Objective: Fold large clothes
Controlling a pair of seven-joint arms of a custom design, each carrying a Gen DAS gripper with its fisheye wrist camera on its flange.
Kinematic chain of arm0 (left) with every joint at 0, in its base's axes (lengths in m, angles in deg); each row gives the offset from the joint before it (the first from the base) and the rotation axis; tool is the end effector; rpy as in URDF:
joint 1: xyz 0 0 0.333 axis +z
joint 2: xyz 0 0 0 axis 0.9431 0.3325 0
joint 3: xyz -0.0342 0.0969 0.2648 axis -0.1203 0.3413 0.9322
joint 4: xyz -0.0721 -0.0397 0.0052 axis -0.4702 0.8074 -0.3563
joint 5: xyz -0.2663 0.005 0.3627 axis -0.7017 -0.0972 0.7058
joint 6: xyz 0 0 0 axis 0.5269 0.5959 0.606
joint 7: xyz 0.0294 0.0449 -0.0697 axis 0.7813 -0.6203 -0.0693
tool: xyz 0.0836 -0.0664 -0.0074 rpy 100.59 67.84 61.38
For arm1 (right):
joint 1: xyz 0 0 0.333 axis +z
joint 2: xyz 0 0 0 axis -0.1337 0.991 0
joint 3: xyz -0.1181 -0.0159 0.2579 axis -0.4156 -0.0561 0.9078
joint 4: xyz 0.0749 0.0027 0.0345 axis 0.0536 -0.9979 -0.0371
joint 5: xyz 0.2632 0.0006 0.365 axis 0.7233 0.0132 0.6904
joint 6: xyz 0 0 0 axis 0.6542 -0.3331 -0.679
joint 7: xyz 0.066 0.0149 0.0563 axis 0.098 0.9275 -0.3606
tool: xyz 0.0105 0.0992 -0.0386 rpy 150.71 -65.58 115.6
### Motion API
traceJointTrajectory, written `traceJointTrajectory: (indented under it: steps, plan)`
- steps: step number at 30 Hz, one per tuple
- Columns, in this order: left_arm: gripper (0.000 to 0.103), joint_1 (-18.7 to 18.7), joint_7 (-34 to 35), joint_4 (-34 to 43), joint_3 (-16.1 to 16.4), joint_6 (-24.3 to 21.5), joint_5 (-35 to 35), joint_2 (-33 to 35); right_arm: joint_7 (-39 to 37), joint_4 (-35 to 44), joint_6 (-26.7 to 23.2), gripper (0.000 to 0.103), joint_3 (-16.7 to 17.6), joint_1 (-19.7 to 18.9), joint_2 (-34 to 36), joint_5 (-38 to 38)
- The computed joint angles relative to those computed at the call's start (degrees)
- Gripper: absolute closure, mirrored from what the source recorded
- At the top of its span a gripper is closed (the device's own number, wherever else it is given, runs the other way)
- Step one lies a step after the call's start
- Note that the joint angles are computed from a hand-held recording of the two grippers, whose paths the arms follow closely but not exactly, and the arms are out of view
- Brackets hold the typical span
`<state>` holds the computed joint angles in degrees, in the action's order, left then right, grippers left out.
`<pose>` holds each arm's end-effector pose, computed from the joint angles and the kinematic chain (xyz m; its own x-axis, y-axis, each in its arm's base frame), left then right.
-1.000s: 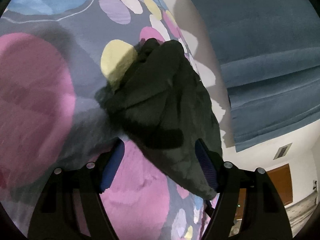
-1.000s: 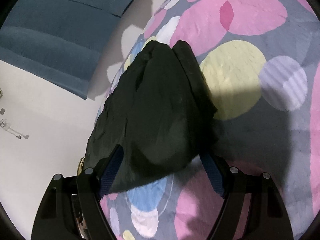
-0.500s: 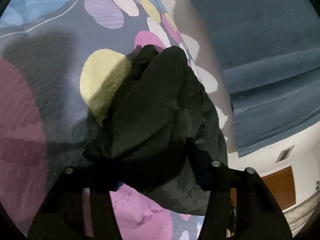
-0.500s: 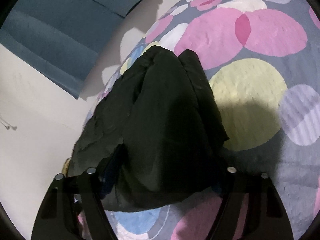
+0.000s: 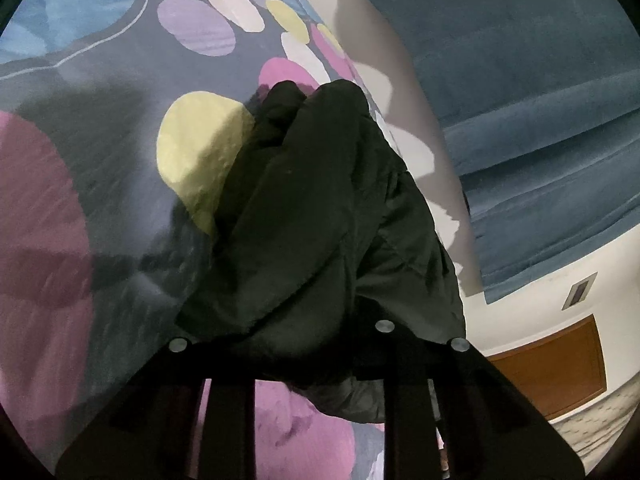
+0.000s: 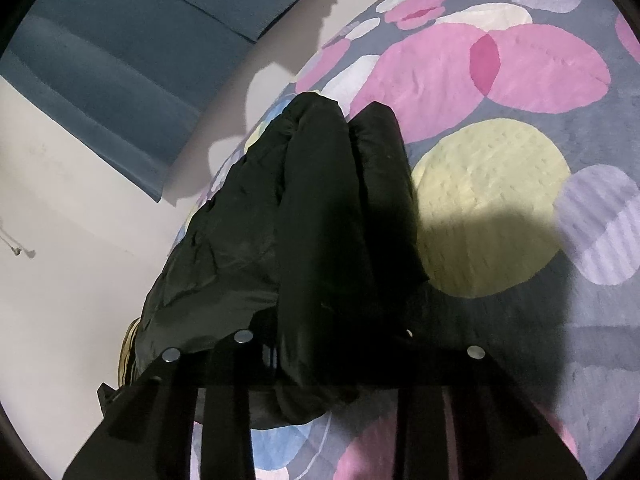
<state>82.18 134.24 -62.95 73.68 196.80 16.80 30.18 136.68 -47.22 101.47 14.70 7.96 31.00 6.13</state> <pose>0.6782 0.0629 0.4127 0.1026 -0.5937 0.7981 -0.7577 -0.5665 -0.3239 0.6032 0.1862 0.3871 -0.2451 -0.6460 -0.7229 -0.6008 0.6864 -0.4097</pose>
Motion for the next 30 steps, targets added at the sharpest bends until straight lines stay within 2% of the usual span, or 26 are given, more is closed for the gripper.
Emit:
traceJointTrajectory:
  steps: [6, 11, 26, 30]
  plan:
    - [0.085, -0.3, -1.9, -1.6, 0.5, -0.1, 2.7, -1.9, 11.3, -3.2, -0.1, 0.074, -1.7, 1.5, -2.0, -11.2]
    - [0.085, -0.9, -2.2, -5.5, 1.6, -0.6, 3.8, -5.7, 14.9, -7.3, -0.4, 0.074, -2.3, 2.4, -5.6, -14.5]
    - [0.085, -5.3, -2.7, -18.3, 6.6, -0.1, 7.6, -17.9, 10.0, -16.4, -0.8, 0.074, -7.3, 10.3, -14.9, -5.7]
    - [0.085, -6.5, -3.2, -20.5, 7.6, 0.6, 9.1, -20.1, 13.3, -17.8, -0.7, 0.074, -7.2, 10.3, -15.9, -8.9]
